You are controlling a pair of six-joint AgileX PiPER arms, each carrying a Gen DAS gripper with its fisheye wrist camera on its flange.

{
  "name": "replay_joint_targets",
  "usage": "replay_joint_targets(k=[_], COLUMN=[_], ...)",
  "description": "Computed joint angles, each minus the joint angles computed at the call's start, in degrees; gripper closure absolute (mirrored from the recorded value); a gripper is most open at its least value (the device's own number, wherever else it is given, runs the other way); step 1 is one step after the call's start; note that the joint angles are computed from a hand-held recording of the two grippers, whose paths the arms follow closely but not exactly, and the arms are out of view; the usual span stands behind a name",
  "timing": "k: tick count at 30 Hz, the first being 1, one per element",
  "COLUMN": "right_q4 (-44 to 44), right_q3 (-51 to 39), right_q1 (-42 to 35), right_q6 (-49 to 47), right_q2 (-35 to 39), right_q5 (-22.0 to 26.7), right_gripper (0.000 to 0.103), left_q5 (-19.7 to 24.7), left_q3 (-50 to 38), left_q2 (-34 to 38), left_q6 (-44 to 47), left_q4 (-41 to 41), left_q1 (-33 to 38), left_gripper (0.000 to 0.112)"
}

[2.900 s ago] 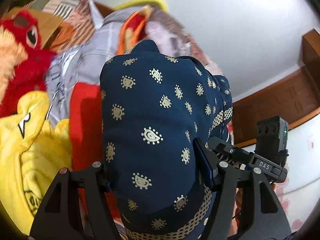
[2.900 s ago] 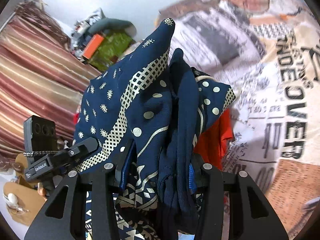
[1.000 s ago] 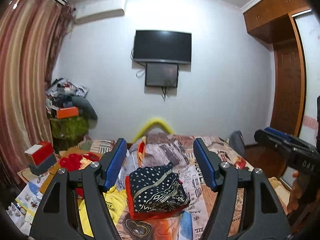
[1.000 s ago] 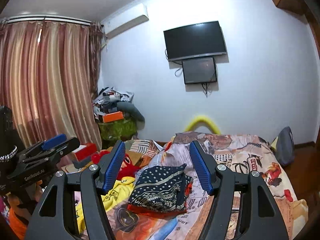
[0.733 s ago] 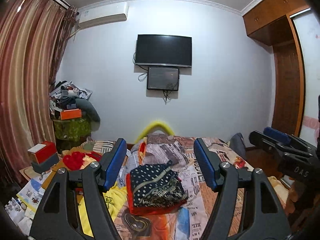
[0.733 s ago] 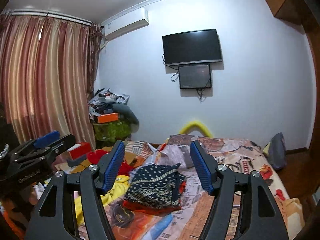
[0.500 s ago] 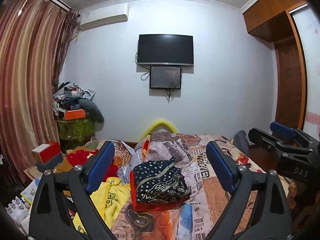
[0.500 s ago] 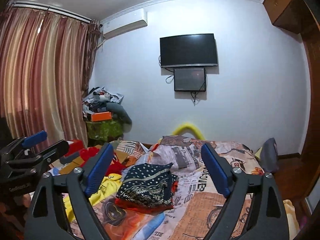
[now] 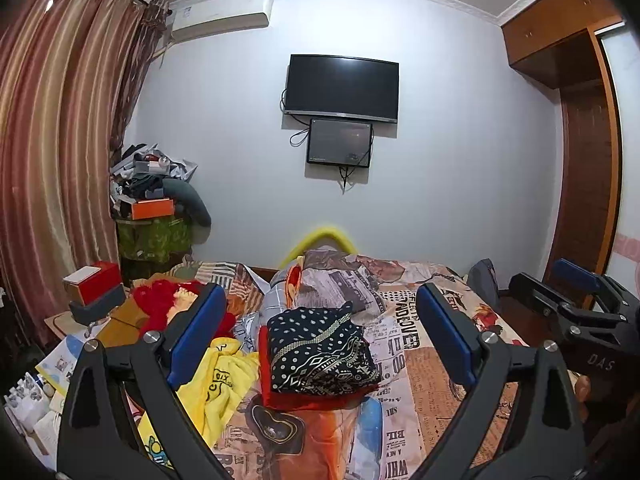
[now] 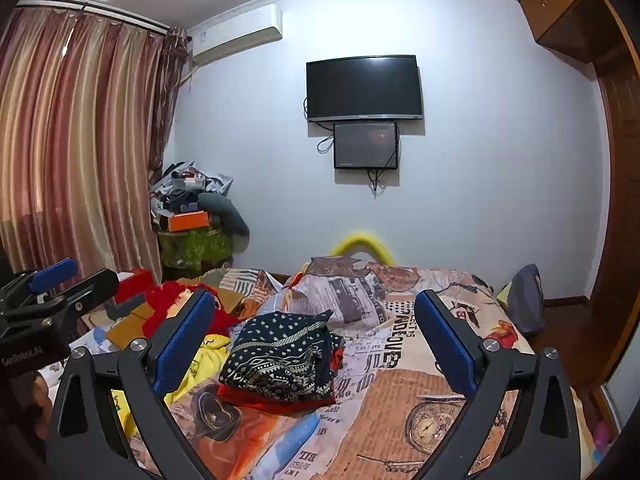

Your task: Fold large clothes

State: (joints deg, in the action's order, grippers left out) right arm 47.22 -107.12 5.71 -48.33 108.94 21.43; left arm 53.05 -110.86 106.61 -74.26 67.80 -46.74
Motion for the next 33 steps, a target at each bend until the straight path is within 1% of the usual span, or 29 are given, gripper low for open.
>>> replay_joint_targets(k=[8, 22, 33], right_q4=[0.0, 0.9, -0.5], right_q3=[0.4, -0.6, -1.6], right_q1=[0.1, -0.9, -0.9], right_q6=[0.3, 0.4, 2.2], right_q2=[-0.1, 0.4, 0.9], right_q5=[1.2, 3.6, 4.9], right_gripper=[0.004, 0.004, 0.004], left_q5=[0.7, 0.5, 0.8], left_q3=[-0.5, 0.1, -1.9], left_q2=[0.4, 0.6, 2.3], left_q6=[0.5, -1.1, 1.0], left_q4=[-0.7, -0.7, -2.5], left_q1=[0.4, 0.9, 1.1], left_gripper=[0.015, 0.013, 0.012])
